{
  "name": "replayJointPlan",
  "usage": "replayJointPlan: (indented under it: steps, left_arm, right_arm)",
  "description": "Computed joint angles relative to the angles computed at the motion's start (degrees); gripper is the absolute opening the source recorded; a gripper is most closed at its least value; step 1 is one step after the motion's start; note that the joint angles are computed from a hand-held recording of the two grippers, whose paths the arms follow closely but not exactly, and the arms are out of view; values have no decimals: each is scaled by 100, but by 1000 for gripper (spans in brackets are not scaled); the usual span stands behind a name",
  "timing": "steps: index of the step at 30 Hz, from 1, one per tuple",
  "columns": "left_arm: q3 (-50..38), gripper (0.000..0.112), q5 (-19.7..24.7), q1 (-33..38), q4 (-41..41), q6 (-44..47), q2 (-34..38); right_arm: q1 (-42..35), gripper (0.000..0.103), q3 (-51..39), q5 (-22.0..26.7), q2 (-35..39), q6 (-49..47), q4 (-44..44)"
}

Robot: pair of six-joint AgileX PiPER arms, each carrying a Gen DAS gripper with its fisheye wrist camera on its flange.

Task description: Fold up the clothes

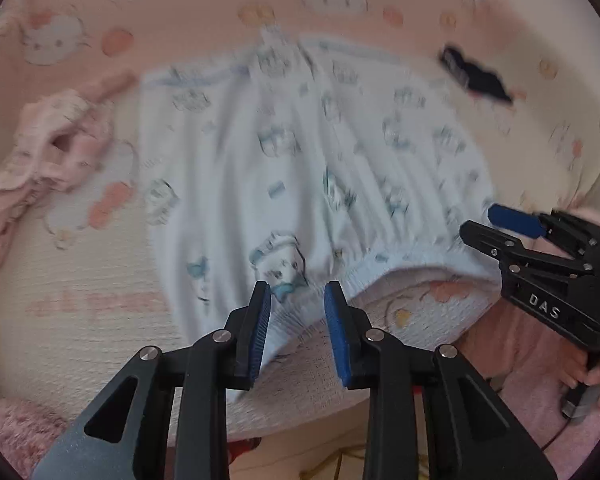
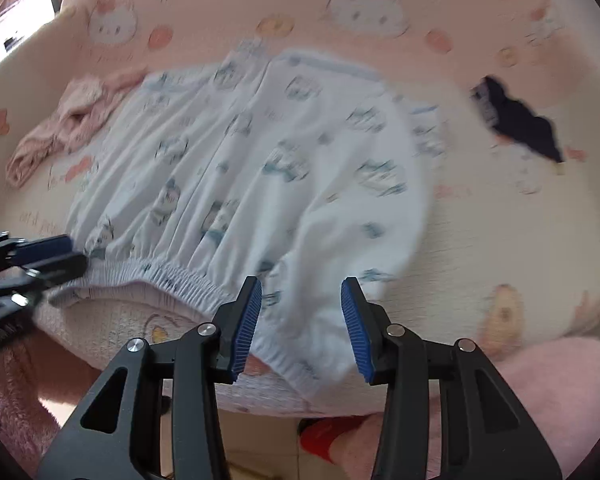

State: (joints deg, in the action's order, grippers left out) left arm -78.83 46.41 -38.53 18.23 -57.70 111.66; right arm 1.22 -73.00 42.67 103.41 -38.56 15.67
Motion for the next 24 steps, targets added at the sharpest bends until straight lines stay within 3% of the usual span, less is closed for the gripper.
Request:
replayJointPlan:
  steps: [3,8,9,13,17,20,24]
  left_arm:
    - [220,31,-129,-38,-13,-78,-35]
    - [595,31,-323,-213,-151,227,-319]
    - [771,31,-501,-208,-236,217,-450]
    - [1655,31,-1382,52,-562,-308,-1119]
    - [2294,31,-1898,475,-434,-1143,-1529]
    - [2545,33,-2110,546,-438,-1781,-1727]
    - [2852,34,-2416,750,-1201,-1463,-1784]
  right_arm:
    - [4,41,-59,51,224,364,-505]
    - [-356,43,-581,771,513,724,-565]
    - [-408,47,-601,821,515,760,-583]
    - [-729,46,-506,872,361,407,-155]
    - [-1008,46,-366,579,211,53,348]
    - [-967,46,-726,888,621,415,188]
    - [-1096,47,-764,1139,663,271,450]
